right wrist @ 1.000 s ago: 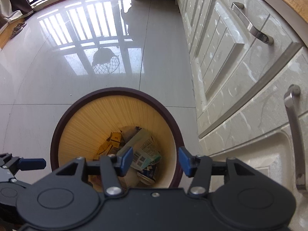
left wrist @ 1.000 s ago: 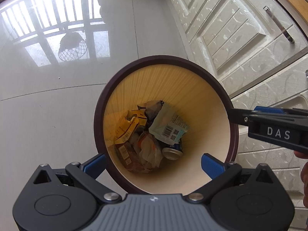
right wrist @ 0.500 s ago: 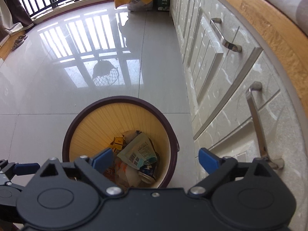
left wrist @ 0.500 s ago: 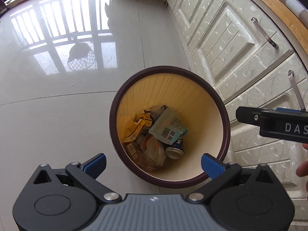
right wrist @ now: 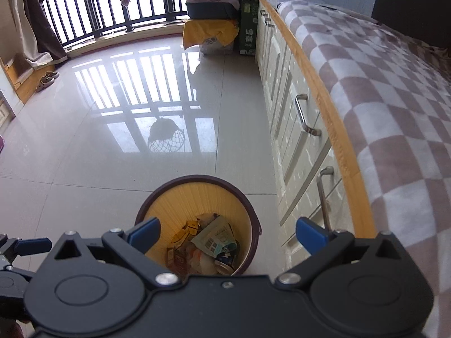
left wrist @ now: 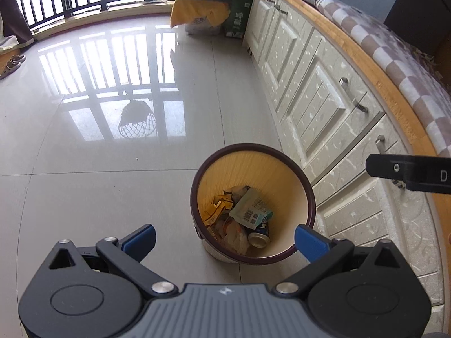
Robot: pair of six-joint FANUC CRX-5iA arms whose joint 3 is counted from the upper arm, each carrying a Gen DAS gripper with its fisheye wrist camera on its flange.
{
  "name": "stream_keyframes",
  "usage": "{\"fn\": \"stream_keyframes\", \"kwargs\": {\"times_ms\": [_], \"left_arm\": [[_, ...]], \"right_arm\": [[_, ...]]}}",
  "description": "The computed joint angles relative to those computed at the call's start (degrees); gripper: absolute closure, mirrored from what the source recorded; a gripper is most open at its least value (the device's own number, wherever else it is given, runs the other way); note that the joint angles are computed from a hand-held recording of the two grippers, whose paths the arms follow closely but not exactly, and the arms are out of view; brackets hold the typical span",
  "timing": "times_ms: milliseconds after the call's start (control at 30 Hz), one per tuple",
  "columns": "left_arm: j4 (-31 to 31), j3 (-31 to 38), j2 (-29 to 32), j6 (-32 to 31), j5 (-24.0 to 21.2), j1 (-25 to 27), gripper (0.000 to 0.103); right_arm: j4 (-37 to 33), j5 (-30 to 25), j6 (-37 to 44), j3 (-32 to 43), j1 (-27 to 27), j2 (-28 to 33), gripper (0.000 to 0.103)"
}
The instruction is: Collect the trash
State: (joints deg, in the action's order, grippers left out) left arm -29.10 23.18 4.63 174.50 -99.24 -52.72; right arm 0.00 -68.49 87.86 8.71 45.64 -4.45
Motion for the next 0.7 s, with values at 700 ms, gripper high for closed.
{"fn": "stream_keyframes", "kwargs": {"times_ms": [700], "left_arm": [[-33.9, 45.9, 17.7, -17.4, -29.4, -21.9, 0.000]], "right_arm": [[-0.2, -6.6, 2.0, 3.3, -4.3, -14.7, 0.000]]}}
